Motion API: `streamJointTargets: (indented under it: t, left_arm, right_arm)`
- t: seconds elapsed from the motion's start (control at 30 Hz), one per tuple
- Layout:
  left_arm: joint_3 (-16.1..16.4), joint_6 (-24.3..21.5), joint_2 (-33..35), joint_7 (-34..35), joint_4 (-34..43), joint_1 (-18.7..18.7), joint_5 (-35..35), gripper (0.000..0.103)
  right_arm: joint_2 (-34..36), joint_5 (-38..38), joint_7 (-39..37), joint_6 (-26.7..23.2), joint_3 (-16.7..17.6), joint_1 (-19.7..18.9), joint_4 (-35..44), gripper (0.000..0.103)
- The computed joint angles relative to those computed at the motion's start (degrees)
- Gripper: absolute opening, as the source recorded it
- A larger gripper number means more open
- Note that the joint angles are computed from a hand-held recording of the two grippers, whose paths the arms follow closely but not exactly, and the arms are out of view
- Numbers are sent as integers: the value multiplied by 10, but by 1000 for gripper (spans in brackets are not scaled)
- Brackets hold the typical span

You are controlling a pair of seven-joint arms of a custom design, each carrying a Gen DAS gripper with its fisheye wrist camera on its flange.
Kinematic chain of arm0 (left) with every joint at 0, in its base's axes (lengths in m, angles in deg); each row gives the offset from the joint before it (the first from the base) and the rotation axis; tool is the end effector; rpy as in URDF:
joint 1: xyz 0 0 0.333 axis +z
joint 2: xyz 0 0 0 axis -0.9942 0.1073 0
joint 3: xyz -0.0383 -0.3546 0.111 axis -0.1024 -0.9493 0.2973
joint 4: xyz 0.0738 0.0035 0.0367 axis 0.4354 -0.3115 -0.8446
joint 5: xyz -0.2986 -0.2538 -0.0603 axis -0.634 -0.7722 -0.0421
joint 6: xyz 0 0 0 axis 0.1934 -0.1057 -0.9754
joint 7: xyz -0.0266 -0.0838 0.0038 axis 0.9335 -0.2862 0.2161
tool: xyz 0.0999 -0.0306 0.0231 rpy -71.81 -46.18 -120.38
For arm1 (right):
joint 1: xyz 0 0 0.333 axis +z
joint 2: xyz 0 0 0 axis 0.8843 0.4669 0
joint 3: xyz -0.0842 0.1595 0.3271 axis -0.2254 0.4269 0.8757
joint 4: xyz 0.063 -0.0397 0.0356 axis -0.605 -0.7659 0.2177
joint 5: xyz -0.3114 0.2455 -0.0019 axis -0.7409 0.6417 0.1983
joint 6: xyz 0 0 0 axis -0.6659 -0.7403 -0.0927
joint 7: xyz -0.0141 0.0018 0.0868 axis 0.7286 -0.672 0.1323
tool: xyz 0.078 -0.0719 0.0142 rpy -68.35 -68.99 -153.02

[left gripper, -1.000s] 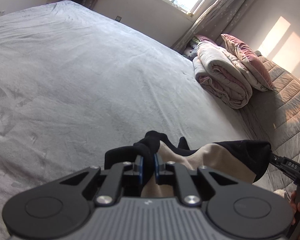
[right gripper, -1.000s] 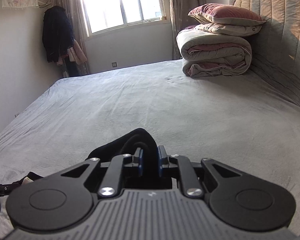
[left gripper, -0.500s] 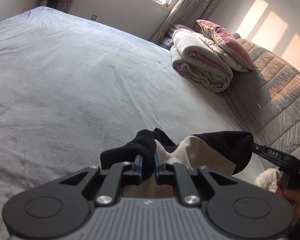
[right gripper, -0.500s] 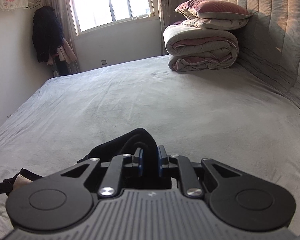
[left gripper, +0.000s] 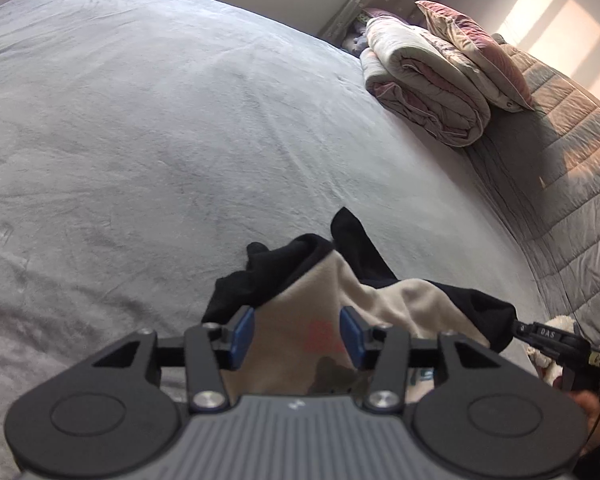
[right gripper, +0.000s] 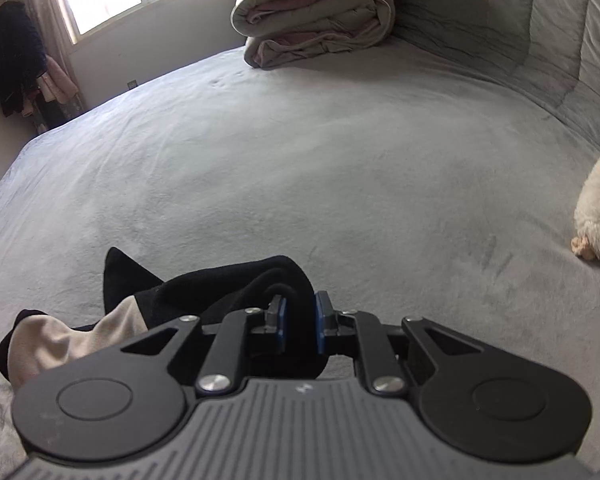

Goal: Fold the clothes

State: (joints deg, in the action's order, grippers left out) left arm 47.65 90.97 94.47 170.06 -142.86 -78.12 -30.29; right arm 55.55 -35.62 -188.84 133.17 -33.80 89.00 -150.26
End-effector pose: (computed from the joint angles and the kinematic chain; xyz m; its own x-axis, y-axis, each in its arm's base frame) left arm 0.6968 -0.0529 0.4340 -0.1247 -0.8895 0.4396 -0.8147 -0.1611 -0.5570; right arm 0.6715 0.2809 0.4126 -0.4394 -0.8779 -0.1904 -0.5855 0.4406 -0.6805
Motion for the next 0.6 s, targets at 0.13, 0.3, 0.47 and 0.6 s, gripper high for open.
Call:
streamJointTargets:
  t: [0.13, 0.3, 0.47, 0.6]
  left_arm:
    - [21, -13, 26, -63, 20, -5, 31, 66]
    - [29, -62, 66, -152, 57, 7, 57, 66]
    - [-8, -117, 103, -174, 89, 52, -15, 66]
    - [-23, -139, 123, -188, 103, 70, -79, 66]
  right_arm:
    - [7, 27, -6, 3, 6, -11, -11, 14]
    - [21, 57, -24, 1, 8, -14, -12, 15]
    - [25, 69, -49, -5, 6, -10, -8, 19]
    - [20, 72, -64, -7, 5, -8, -10, 32]
